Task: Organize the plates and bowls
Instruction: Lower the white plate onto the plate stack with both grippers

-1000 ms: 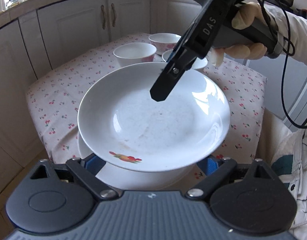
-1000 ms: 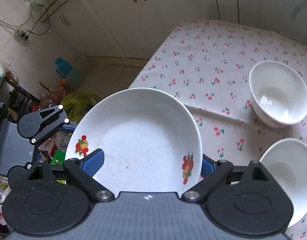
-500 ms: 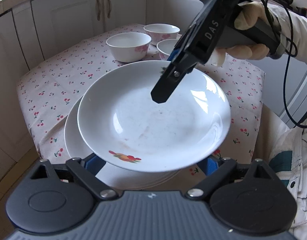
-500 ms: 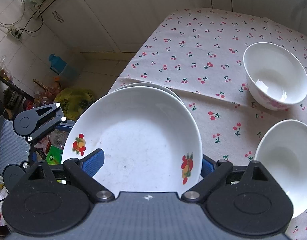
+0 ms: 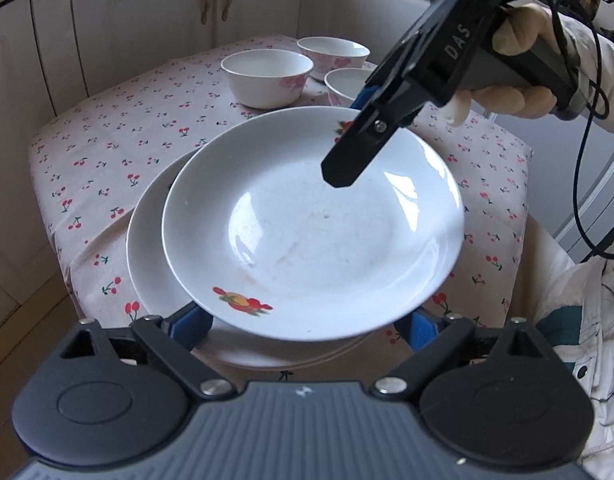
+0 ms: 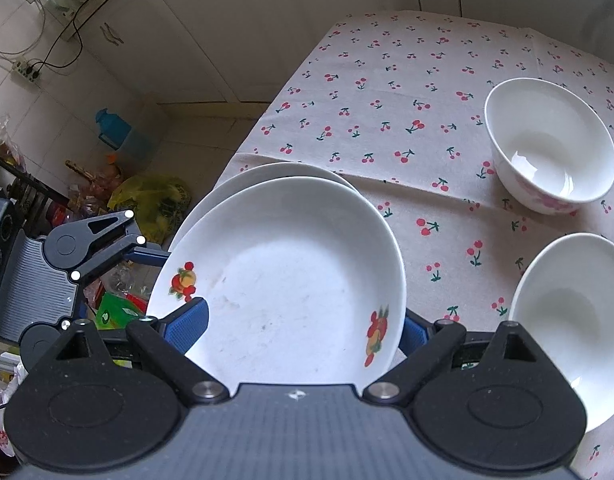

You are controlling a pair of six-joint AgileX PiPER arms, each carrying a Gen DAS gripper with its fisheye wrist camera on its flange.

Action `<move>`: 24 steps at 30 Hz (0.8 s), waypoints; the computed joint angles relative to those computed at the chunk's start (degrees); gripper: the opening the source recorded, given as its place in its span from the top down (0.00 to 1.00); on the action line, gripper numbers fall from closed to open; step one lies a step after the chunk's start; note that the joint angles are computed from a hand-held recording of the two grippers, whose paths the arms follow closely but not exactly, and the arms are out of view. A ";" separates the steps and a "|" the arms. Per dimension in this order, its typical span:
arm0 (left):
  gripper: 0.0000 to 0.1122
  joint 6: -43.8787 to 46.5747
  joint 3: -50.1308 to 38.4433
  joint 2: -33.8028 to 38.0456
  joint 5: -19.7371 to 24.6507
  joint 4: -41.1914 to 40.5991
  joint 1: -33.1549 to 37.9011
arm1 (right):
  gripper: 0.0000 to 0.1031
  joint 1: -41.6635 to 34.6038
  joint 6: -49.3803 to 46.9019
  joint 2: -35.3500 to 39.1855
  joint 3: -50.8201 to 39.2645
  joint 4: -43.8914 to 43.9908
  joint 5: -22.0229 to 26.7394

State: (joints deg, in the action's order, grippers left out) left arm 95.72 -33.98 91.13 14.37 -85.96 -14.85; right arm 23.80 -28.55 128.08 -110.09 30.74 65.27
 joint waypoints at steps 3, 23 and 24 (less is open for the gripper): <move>0.14 -1.32 -0.27 0.12 0.10 1.57 0.14 | 0.05 -0.23 0.12 -0.09 -0.01 0.32 0.33; 0.12 6.44 2.77 -3.37 -5.41 -7.73 -3.16 | 0.05 -0.08 0.06 -2.73 4.18 0.78 -1.85; 0.12 8.38 3.09 -3.59 -5.67 -9.67 -3.33 | 0.05 0.02 0.02 -2.92 4.50 0.77 -2.05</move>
State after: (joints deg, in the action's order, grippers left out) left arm 104.10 -30.89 87.54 8.70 -95.62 -18.18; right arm 23.82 -28.53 125.17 -105.59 31.51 63.22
